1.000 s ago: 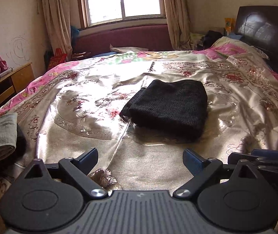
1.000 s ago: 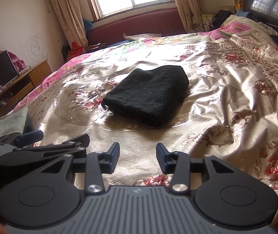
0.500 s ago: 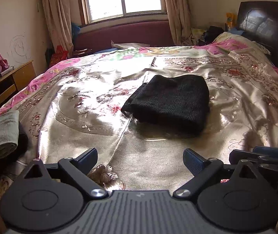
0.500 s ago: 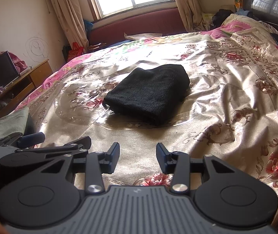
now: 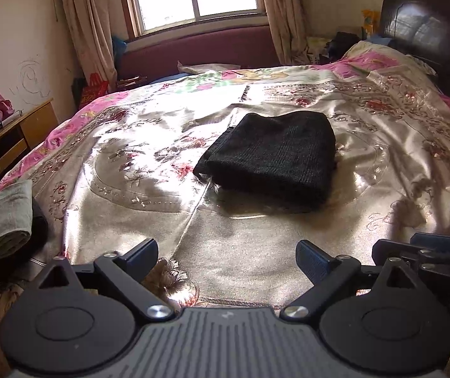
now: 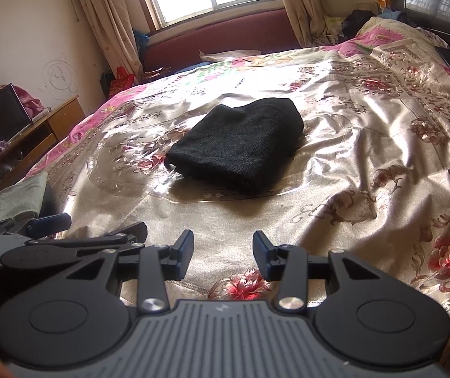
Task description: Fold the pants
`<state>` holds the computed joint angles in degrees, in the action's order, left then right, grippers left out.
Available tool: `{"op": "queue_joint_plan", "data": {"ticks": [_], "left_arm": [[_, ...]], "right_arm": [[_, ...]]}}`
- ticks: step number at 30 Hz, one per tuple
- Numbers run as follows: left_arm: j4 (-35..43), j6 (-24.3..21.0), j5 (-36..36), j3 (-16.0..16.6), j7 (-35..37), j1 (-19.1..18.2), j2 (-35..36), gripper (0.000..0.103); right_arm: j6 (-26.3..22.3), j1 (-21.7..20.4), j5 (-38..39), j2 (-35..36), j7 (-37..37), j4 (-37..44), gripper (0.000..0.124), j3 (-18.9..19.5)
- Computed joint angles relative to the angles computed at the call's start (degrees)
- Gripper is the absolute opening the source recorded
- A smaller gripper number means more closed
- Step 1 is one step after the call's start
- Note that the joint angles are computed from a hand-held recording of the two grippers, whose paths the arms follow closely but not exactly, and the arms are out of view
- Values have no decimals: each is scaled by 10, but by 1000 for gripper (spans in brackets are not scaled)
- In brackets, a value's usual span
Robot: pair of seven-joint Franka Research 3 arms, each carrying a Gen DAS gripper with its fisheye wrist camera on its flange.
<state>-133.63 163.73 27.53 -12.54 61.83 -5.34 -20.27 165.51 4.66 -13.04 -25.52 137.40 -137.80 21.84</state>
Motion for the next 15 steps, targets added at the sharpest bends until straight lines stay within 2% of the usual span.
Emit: {"op": "queue_joint_plan", "data": {"ticks": [15], "left_arm": [[5, -6, 27, -6, -16, 6, 12, 103]], "right_arm": [[3, 9, 15, 8, 1, -7, 43, -10]]}}
